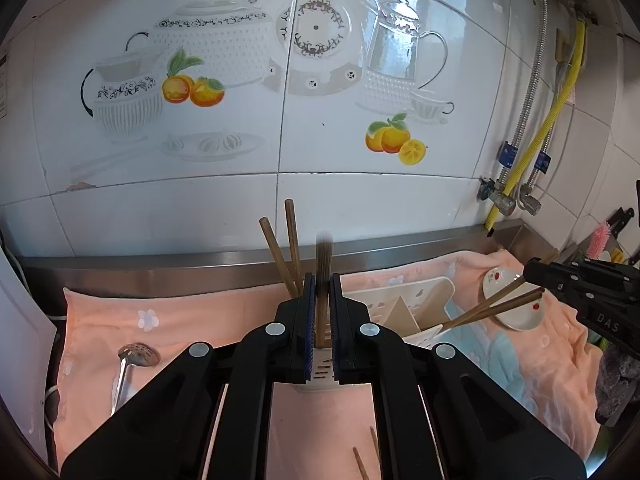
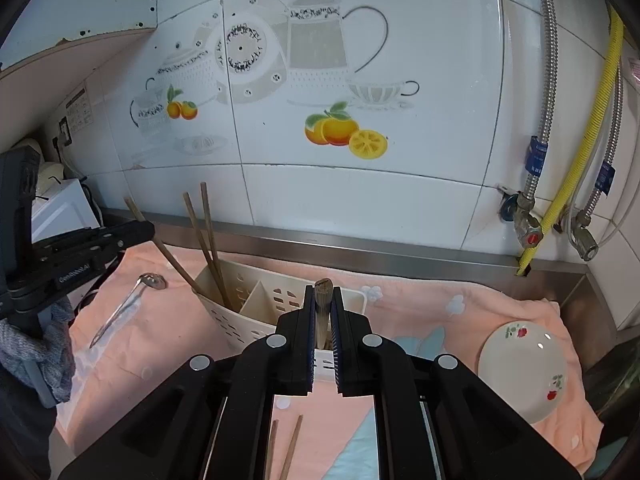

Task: Organize utensils
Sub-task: 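Lower both chopsticks into the caddy slots and open both tools, then withdraw both tools from the caddy back over the remaining chopsticks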

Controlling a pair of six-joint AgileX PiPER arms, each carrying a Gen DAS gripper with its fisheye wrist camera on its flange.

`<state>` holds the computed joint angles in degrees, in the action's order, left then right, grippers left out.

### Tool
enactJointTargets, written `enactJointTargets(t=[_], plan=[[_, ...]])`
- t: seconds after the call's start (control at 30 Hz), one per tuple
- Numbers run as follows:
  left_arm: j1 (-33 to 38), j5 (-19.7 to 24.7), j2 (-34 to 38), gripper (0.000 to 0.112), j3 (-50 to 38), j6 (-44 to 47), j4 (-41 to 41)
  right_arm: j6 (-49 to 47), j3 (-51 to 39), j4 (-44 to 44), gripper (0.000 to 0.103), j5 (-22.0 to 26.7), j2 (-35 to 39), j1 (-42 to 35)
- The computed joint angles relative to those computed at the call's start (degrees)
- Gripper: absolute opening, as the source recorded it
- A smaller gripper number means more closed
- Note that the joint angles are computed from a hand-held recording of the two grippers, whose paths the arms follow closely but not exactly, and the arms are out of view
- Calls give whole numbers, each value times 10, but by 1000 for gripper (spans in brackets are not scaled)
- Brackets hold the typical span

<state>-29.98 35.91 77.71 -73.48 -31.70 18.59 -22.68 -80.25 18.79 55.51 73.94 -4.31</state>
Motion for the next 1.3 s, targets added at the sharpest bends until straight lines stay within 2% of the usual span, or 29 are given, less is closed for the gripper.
enactJointTargets(t=[0.27, 0.37, 0.43, 0.57, 0.63, 0.7, 0.77, 0.83, 0.9, 0.97, 1.07, 1.2, 1.3], plan=[[-2, 1, -4, 8, 3, -3, 2, -1, 3, 5, 7, 1, 4, -6], [-8, 3, -10, 18, 7, -15, 14, -3, 3, 9, 9, 0, 3, -8], [-13, 4, -16, 22, 10, -21, 22, -7, 3, 17, 15, 3, -1, -14], [-24, 15, -37, 24, 18, -41, 44, -8, 3, 23, 23, 6, -20, -20], [-34, 23, -49, 26, 23, -58, 61, -11, 2, 24, 31, 9, -33, -24], [-47, 34, -63, 27, 30, -75, 79, -12, 6, 21, 33, 8, -49, -24], [-63, 45, -80, 32, 41, -96, 99, -21, 10, 27, 34, 14, -66, -32], [-83, 58, -98, 41, 54, -125, 127, -34, 17, 41, 39, 22, -87, -46], [-104, 71, -117, 41, 70, -147, 148, -50, 31, 52, 43, 25, -113, -59], [-134, 91, -134, 46, 86, -181, 179, -67, 44, 70, 44, 34, -135, -76], [-176, 117, -157, 47, 112, -230, 212, -98, 66, 105, 48, 55, -165, -110], [-254, 176, -179, 47, 151, -316, 277, -147, 111, 144, 49, 82, -216, -161], [-295, 197, -198, 47, 187, -361, 291, -202, 150, 189, 49, 122, -252, -226]])
